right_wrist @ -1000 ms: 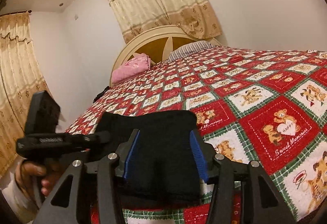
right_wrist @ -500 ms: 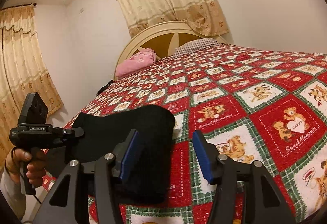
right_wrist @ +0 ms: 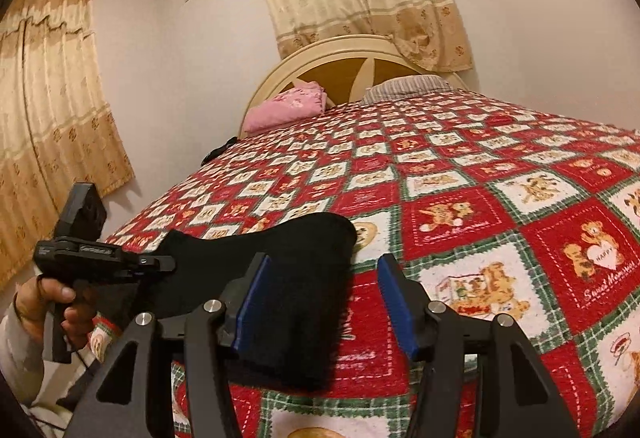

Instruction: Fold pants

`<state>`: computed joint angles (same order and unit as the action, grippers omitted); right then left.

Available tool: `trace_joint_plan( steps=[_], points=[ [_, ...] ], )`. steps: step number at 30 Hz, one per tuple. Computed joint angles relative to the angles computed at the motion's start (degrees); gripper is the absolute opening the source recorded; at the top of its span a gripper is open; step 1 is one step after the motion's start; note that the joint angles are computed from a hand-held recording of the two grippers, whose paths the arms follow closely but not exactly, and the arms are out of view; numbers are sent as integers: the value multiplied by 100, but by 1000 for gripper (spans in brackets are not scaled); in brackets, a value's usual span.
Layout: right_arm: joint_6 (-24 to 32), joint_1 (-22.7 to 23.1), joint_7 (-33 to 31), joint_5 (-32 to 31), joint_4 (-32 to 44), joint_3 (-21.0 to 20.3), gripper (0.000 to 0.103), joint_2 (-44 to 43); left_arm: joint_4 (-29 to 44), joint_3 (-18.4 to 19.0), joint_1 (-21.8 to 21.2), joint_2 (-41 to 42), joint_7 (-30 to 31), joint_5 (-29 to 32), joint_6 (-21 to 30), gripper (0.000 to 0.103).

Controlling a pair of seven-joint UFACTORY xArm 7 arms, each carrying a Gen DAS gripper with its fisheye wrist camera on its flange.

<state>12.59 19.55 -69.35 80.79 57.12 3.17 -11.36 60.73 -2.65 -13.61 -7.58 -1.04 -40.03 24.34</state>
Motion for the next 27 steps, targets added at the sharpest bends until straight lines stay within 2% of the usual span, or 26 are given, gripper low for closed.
trace_joint_plan(
  steps=[4,8,11,13,14,15,17,19,21,24,27],
  points=[
    [262,53,-268,85,-23,-5,58,-57,-57,29,16,41,38,-8,-41,13],
    [644,41,-98,-354,-82,39,60,-77,-98,-5,59,93,-43,74,-39,14],
    [956,-25,711,-1407,-47,132,62,78,-159,-61,107,77,-247,389,-89,20],
    [746,-161,1437,-2365,-70,376,62,242,-219,-101,141,37,-446,731,-153,22],
    [650,-27,1494,-2512,-101,288,62,237,-241,-105,149,23,-498,869,-159,23],
    [608,31,1485,-2529,-124,254,62,218,-273,-118,161,6,-567,1034,-175,24],
    [657,93,1590,-2590,-94,170,62,203,-316,-73,114,-3,-488,989,-207,24],
    [733,193,1405,-2204,29,32,62,197,-352,-51,86,-34,-411,984,-223,24],
    [707,208,1345,-2110,257,32,62,294,-337,-45,81,-21,-417,1035,-215,24],
    [649,136,1635,-2406,704,147,62,625,-313,-23,57,9,-336,979,-208,24],
    [625,-12,2152,-2866,1169,282,62,1086,-295,49,-27,54,27,509,-217,20]
  ],
)
